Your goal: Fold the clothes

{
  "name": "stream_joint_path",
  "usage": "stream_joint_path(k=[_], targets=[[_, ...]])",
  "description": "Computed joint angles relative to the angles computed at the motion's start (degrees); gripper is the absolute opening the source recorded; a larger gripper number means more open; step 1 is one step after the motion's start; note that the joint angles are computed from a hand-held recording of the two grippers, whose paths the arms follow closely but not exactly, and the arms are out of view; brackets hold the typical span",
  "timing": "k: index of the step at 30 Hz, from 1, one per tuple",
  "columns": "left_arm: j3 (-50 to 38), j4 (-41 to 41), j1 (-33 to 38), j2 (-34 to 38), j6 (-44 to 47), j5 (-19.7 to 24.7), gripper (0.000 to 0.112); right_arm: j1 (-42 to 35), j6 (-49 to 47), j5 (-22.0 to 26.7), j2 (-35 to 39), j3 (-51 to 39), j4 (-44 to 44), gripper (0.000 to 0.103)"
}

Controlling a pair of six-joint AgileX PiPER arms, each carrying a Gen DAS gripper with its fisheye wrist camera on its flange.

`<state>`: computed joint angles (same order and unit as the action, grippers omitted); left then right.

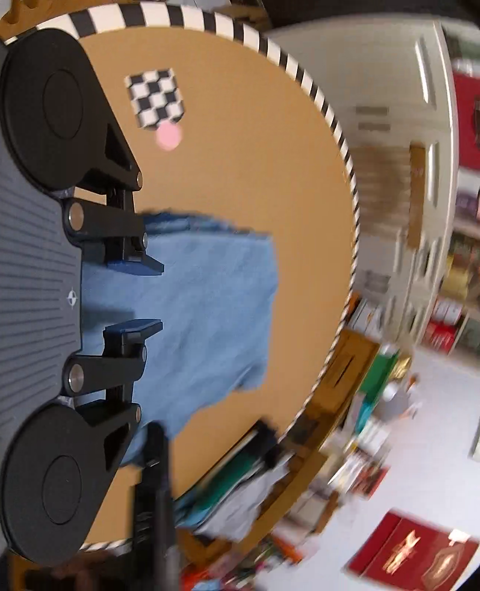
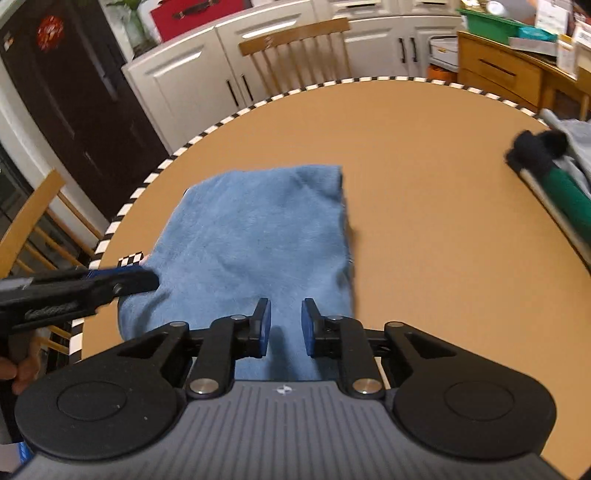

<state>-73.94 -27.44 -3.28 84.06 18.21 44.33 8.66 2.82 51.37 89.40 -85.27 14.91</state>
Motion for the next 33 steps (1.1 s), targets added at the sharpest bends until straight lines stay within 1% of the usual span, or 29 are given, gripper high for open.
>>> stream_joint_path(k=[2, 4, 5, 6, 7, 8, 9, 10, 11, 12, 13, 14, 15, 16, 17, 19, 20, 21, 22, 24, 26, 28, 30, 31, 33], targets=[[1.6, 3.7, -1.9, 0.1, -0.9, -1.6, 0.027, 1.2, 0.6, 0.7, 0.7, 0.1, -2.3, 0.021], [1.7, 6.8, -3.2, 1.9, -4.3, -3.0, 0.029, 2.5, 2.4, -0.1, 2.2, 1.0, -4.2, 0.023], [1.3, 7.1, -3.3, 2.9, -5.7, -3.5, 0.028, 2.5, 3.1, -0.8, 2.9, 1.4, -4.0, 0.023], [0.1, 7.8, -3.3, 3.3, -7.5, -2.5, 0.025, 2.3, 4.1, -0.8, 3.4, 0.8, -3.8, 0.023], [-1.5, 7.3, -2.8, 3.5, -8.3, -0.8, 0.025, 2.0, 4.9, 0.6, 3.8, -1.0, -3.5, 0.024], [-2.7, 5.3, -2.0, 3.4, -7.2, -0.4, 0.026, 1.5, 4.9, 0.8, 3.7, -2.5, -2.7, 0.025], [-3.8, 3.1, -1.1, 3.3, -6.0, -0.2, 0.030, 1.0, 4.4, -0.5, 3.1, -3.3, -1.8, 0.027], [-4.8, 1.2, -0.7, 3.3, -3.6, -1.4, 0.033, 0.9, 4.2, -2.2, 3.6, -4.7, -1.8, 0.032], [-6.9, 0.0, -0.9, 5.0, -1.7, -2.4, 0.038, 1.0, 4.6, -3.9, 4.9, -7.0, -2.8, 0.036], [-9.2, -1.2, -1.1, 6.9, 0.2, -3.1, 0.040, 1.2, 5.0, -5.5, 6.3, -9.3, -3.8, 0.042], [-11.7, -1.9, -1.5, 8.8, 1.6, -3.8, 0.040, 1.1, 5.1, -6.1, 8.3, -12.2, -4.1, 0.040], [-15.1, -1.0, -1.9, 12.0, 0.6, -3.8, 0.038, 0.8, 5.3, -4.8, 11.8, -16.6, -3.8, 0.037], [-18.9, 0.5, -2.5, 15.3, -1.2, -3.6, 0.038, 0.4, 6.2, -2.9, 15.9, -21.8, -3.4, 0.032], [-23.2, 2.4, -3.1, 18.8, -3.3, -3.0, 0.038, 0.1, 7.0, -1.2, 19.6, -26.3, -3.0, 0.025], [-27.4, 6.5, -3.8, 22.3, -6.8, -1.8, 0.038, -0.1, 7.5, 0.8, 23.0, -30.8, -3.2, 0.022], [-34.2, 12.9, -4.7, 28.0, -13.0, 2.1, 0.027, 0.0, 7.5, 5.6, 29.1, -38.4, -4.3, 0.010], [-37.8, 15.7, -5.1, 31.0, -15.7, 4.2, 0.020, -0.3, 7.3, 7.5, 31.3, -40.9, -4.0, 0.009], [-39.2, 16.6, -5.3, 31.8, -16.3, 5.1, 0.019, -0.6, 7.0, 7.6, 32.1, -41.3, -3.4, 0.008], [-40.0, 17.3, -5.5, 32.3, -16.7, 5.6, 0.019, -1.2, 6.7, 6.7, 32.0, -40.4, -2.2, 0.008], [-41.9, 18.6, -5.9, 33.4, -17.3, 6.8, 0.019, -2.2, 5.8, 7.3, 32.8, -41.2, 0.2, 0.008], [-45.6, 19.1, -6.1, 35.4, -18.7, 9.4, 0.019, -2.9, 4.6, 7.7, 33.3, -41.5, 1.8, 0.007], [-47.7, 20.3, -6.6, 36.4, -18.0, 11.1, 0.019, -2.5, 4.2, 8.6, 33.1, -42.0, 1.1, 0.007], [-49.3, 21.7, -7.3, 37.0, -18.6, 12.6, 0.019, -1.8, 2.8, 8.0, 32.3, -40.9, -0.4, 0.008], [-50.5, 22.3, -7.5, 37.4, -19.2, 13.7, 0.019, -1.8, 2.5, 7.8, 32.1, -40.5, -0.3, 0.010], [-56.4, 22.9, -7.8, 40.1, -20.1, 18.2, 0.018, -2.5, 1.9, 7.4, 31.8, -40.1, 1.5, 0.013]])
